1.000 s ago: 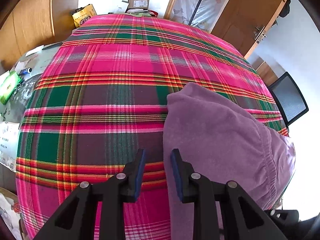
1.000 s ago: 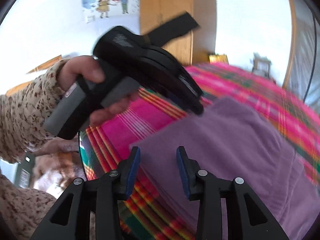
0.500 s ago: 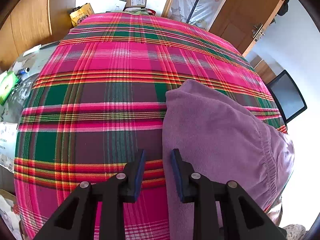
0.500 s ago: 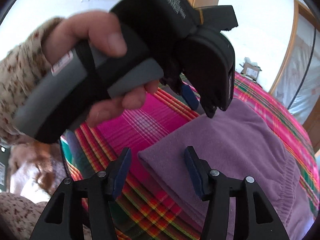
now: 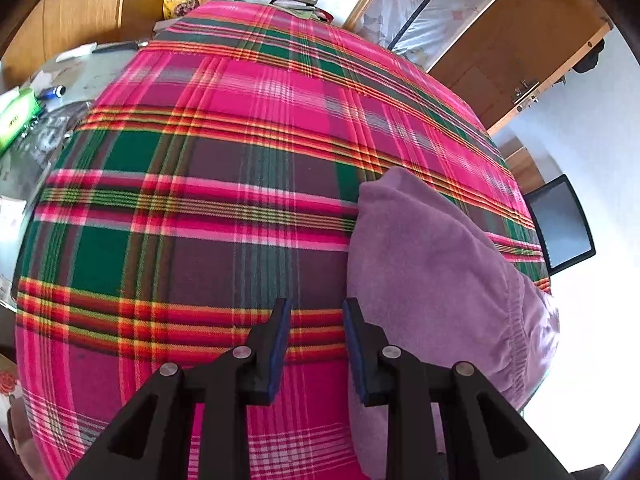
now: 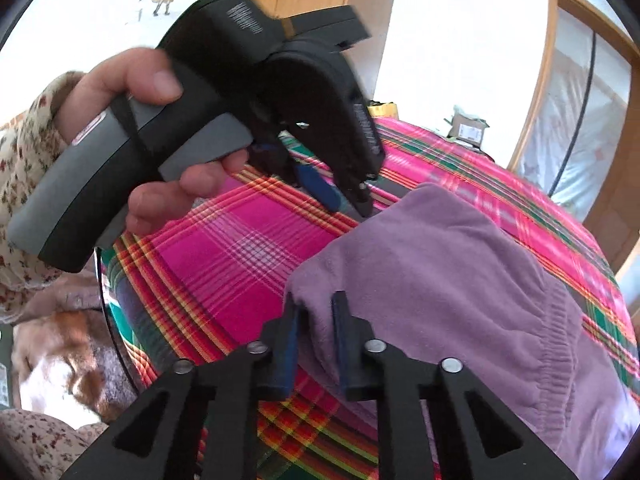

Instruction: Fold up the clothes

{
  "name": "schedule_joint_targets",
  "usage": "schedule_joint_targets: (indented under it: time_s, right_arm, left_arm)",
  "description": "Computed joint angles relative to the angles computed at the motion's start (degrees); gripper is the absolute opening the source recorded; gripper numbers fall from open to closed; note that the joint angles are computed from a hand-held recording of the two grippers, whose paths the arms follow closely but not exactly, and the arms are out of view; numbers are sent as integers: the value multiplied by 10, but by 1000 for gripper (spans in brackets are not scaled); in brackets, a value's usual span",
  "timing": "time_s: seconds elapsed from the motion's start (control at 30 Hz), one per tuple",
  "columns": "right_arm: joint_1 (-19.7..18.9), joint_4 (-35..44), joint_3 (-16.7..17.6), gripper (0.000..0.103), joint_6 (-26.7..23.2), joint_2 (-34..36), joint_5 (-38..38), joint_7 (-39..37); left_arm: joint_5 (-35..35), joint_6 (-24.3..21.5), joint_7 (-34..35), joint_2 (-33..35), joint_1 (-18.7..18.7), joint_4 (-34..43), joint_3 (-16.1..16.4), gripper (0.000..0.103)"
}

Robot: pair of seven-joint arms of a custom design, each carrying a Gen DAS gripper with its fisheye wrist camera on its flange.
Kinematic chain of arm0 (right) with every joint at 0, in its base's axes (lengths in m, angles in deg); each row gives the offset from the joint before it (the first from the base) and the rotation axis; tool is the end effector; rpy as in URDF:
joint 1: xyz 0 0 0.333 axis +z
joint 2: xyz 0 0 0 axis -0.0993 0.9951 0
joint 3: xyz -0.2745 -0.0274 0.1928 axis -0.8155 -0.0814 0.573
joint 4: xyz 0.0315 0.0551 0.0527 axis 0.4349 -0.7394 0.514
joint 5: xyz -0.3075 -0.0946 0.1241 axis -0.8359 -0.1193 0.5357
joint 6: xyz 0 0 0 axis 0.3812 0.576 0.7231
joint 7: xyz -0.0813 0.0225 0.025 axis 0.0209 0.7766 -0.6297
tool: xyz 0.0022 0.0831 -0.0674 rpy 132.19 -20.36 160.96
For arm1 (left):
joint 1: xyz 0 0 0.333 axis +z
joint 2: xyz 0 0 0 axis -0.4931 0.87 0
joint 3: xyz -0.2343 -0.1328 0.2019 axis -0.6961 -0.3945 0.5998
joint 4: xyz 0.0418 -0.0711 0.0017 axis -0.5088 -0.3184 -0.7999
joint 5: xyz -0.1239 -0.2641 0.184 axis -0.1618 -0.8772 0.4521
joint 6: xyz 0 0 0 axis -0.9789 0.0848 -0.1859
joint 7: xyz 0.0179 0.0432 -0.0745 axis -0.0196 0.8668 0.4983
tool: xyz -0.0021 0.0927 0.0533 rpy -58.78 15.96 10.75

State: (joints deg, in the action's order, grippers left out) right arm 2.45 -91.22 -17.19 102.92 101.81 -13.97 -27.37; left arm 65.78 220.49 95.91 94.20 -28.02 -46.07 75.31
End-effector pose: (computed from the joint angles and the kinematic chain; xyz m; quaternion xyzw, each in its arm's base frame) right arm 0.6617 0.2422 0.2660 -0.8827 0.1928 -0.1652 0.3954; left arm 0.7131 -0.1175 0.3461 -0.8494 0.4411 -0.2819 0.0676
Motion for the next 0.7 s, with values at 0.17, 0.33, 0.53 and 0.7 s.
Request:
schedule_joint_targets:
  time_s: [0.17,0.33,0.53,0.7]
  right_arm:
    - [-15,-7,21,12,9,-5,36,-43]
    - [-58,-52,37,12,-28,-41,135,-124]
    - [-44,-71,11,11,-57,-66,192,-146]
    - [-23,-70,-22,11,-85,-70,203,-140]
  left_arm:
    - [-15,6,4,7,13,4,-19,28]
    - [-36,16,20,23,27,19,-42,28]
    - [-61,39,23,41,42,33,-69,28]
    - [-67,88,60,61,79,32,-123,30]
